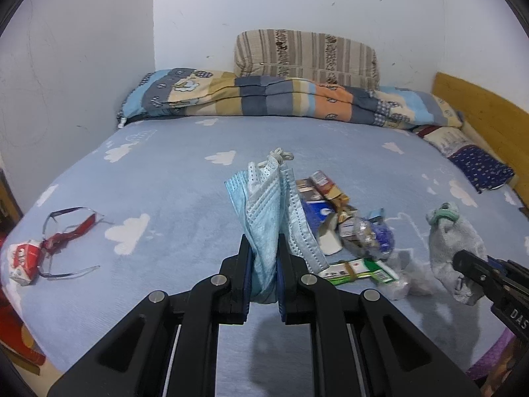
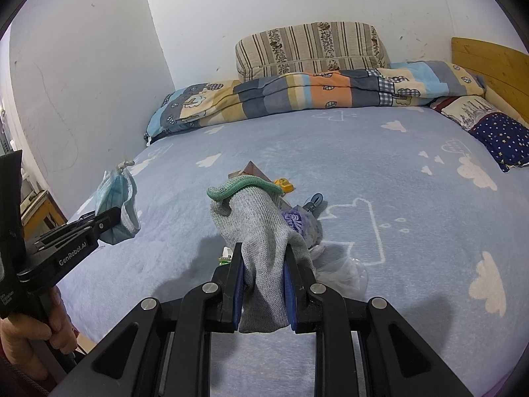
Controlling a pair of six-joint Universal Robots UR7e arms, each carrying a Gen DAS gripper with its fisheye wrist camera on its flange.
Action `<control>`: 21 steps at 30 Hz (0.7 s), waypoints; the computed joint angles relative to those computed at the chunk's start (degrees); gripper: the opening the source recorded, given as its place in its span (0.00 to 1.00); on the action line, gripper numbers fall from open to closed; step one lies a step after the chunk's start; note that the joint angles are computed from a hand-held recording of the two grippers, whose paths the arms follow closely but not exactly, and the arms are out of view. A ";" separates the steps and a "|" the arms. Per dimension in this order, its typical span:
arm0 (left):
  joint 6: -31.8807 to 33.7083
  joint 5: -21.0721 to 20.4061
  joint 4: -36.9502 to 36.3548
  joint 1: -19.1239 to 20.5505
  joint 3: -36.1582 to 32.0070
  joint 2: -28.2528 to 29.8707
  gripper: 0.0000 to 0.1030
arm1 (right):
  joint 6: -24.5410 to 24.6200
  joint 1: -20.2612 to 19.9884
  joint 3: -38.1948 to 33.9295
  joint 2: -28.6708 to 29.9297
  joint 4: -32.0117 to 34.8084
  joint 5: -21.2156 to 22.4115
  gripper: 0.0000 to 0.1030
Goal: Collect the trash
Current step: 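Hold the grey sock and blue mask lifted above the bed with both tools, then carry the sock and mask to the purple basket and release both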
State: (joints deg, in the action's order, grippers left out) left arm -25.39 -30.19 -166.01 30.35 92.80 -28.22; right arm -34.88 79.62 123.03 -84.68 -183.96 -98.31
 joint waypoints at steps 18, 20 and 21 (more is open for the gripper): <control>12.97 -29.46 -3.28 -6.01 -7.69 6.19 0.12 | 12.11 -10.57 6.74 -24.35 11.63 11.31 0.21; 13.90 -34.82 -0.89 -7.10 -10.97 8.28 0.12 | 12.24 -14.13 8.14 -29.85 13.48 12.69 0.21; 14.18 -36.99 0.19 -7.44 -12.39 9.13 0.12 | 12.35 -16.56 8.90 -32.95 14.52 13.68 0.21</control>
State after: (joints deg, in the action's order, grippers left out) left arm -11.21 -67.18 -165.82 22.91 80.41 -19.09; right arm -22.53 63.06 131.94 -117.64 -169.45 -84.63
